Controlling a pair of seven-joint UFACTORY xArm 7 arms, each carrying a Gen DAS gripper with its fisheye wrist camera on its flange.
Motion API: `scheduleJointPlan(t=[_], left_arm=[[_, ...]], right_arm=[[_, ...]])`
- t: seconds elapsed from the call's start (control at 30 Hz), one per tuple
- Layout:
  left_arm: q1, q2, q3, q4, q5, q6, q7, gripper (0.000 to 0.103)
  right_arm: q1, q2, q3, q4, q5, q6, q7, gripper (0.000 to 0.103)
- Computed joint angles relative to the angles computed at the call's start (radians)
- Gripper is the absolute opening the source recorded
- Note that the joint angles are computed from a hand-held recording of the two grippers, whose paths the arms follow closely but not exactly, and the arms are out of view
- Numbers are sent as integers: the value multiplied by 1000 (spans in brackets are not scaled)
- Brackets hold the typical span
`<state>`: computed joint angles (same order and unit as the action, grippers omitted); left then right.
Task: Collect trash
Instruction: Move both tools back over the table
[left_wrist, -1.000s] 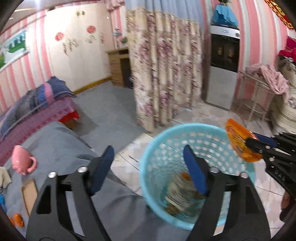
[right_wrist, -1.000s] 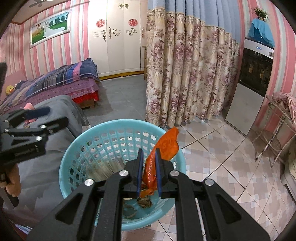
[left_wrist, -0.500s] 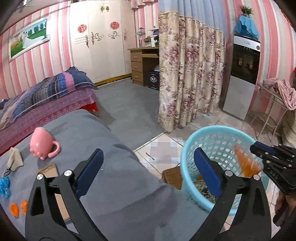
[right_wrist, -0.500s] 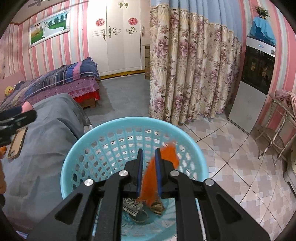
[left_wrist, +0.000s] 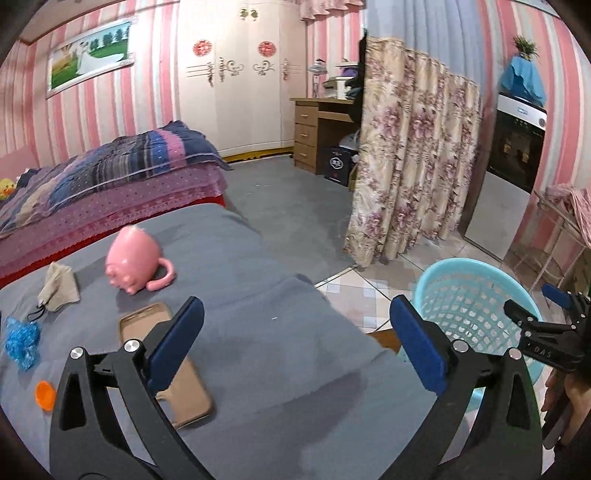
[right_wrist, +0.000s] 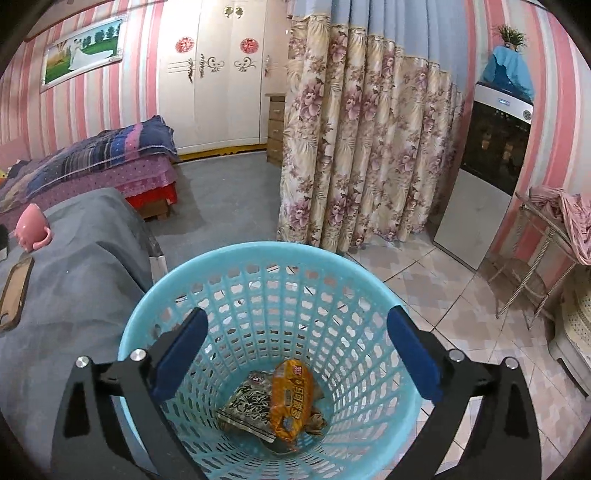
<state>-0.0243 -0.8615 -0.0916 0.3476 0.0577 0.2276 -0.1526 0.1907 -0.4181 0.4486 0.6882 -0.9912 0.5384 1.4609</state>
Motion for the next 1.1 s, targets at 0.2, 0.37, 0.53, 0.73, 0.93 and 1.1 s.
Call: scheduleJointPlan(t=[0.2, 0.37, 0.53, 0.73, 0.93, 1.1], left_arm=[[40, -117, 78, -36, 6, 66, 60, 97], [119, -227, 153, -68, 10, 129, 147, 97], [229, -305, 248, -88, 15, 190, 262, 97], [393, -292, 398, -88, 9, 205, 431, 97], [503, -188, 524, -63, -16, 163, 585, 97], [544, -89, 604, -30, -53, 123, 699, 97]], right_arm=[[15, 8, 36, 51, -2, 54, 22, 96], [50, 71, 85, 144, -73, 118, 80, 98], [117, 188, 115, 259, -156, 154, 150, 98], [229, 380, 142, 418, -247, 226, 186, 98], [362, 567, 120, 592, -290, 282, 129, 98], [494, 727, 92, 770, -312, 346, 47, 98]])
